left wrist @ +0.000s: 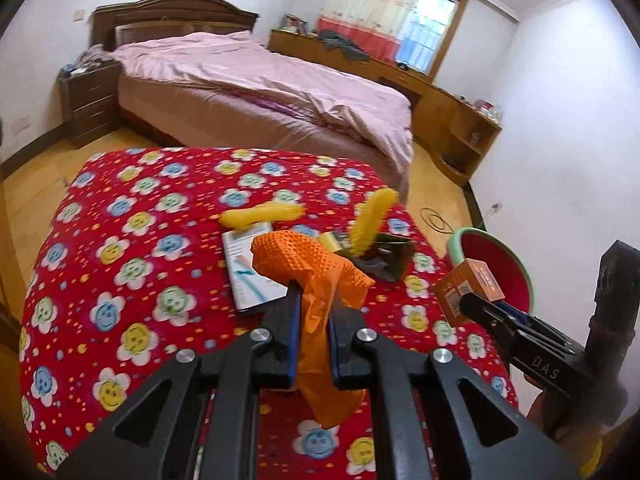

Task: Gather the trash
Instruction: 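Carry mesh bag and orange box over the red bucket and open both grippers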

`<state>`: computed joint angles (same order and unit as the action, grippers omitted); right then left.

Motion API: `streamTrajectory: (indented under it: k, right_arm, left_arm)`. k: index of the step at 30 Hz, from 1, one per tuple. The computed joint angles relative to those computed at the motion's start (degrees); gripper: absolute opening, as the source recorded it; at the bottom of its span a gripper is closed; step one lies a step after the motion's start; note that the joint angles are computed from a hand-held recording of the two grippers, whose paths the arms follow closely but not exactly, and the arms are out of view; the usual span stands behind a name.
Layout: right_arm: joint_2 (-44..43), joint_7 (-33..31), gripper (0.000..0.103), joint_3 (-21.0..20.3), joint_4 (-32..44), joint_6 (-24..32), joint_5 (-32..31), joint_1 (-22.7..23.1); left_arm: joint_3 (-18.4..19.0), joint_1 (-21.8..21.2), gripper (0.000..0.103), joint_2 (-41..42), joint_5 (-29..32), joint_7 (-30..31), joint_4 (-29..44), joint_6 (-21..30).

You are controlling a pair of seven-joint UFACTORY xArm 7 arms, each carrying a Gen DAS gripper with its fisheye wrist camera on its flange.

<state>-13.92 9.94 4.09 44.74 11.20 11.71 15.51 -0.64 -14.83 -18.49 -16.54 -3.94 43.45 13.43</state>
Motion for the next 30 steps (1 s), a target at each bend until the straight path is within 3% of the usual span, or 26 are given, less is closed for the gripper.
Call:
streamTrajectory:
  k: [12, 25, 30]
  right_arm:
    - [-7.1, 3.7, 0.053, -1.1, -4.5, 1.9, -5.8, -7.1]
    - [-9.3, 4.5, 0.053, -3.5, -6.4, 2.0, -8.7, -13.6]
    - [-9.3, 4.2, 0.053, -4.7, -7.0, 1.7, -8.6, -15.1]
  left_arm:
    - [-2.7, -4.0, 0.011, 6.9, -2.2, 4.4, 9.1, 2.3]
    - [-8.3, -4.5, 0.01, 17.9, 3.4, 3.5, 21.4, 3.5]
    - [-10.1, -5.0, 0.01, 23.1, 1.8, 7.9, 26.6, 3.5]
